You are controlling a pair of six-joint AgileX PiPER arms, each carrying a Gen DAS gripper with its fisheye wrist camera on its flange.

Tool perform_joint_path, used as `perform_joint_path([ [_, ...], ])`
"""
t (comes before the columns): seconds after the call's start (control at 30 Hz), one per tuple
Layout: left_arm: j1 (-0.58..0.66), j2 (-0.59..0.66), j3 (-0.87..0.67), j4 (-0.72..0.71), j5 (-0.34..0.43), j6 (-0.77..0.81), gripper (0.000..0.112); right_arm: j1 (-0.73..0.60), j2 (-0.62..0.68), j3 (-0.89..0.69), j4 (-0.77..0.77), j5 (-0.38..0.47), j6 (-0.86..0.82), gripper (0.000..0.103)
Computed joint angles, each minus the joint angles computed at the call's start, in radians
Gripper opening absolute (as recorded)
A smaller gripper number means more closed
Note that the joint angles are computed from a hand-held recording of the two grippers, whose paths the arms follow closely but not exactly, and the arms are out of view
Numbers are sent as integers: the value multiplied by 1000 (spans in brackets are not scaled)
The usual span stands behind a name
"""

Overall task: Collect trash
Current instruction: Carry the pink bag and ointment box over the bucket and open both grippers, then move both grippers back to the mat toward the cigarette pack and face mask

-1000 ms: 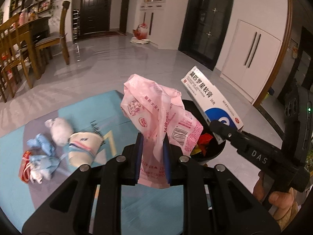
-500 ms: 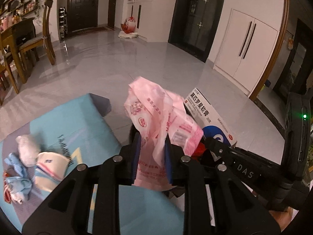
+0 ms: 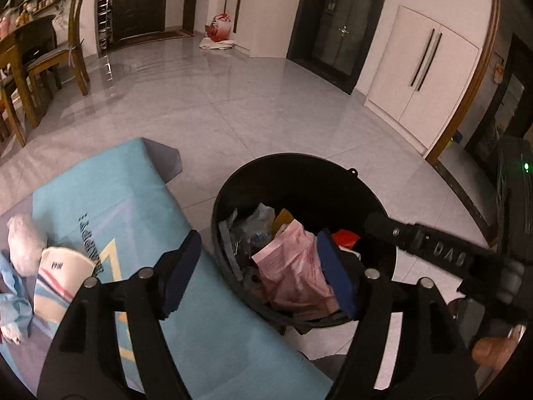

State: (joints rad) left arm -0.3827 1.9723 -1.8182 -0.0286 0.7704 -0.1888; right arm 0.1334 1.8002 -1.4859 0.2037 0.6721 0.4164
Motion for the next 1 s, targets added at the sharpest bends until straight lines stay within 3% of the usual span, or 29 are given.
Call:
perform_joint_path([
  [0.23, 60, -207, 304, 16, -111, -44, 83, 52, -22, -8, 79, -35, -99, 57],
  [0.37, 163, -344, 477, -59, -150, 6, 83, 101, -4, -55, 117, -30, -156, 60],
  [0.57, 425, -532, 669, -147, -145, 137, 83, 216, 60, -162, 144, 23, -233, 62],
  [0.67, 622, -612, 733, -178, -125, 247, 83, 282, 84, -211, 199, 30, -335, 62],
  [0.83, 930, -610, 730, -273, -56, 477, 84, 360, 192, -363, 374, 146, -527, 63],
  [1.0, 1089, -532, 696, -336, -20, 634, 84, 446, 302, -538, 360, 231, -546, 63],
])
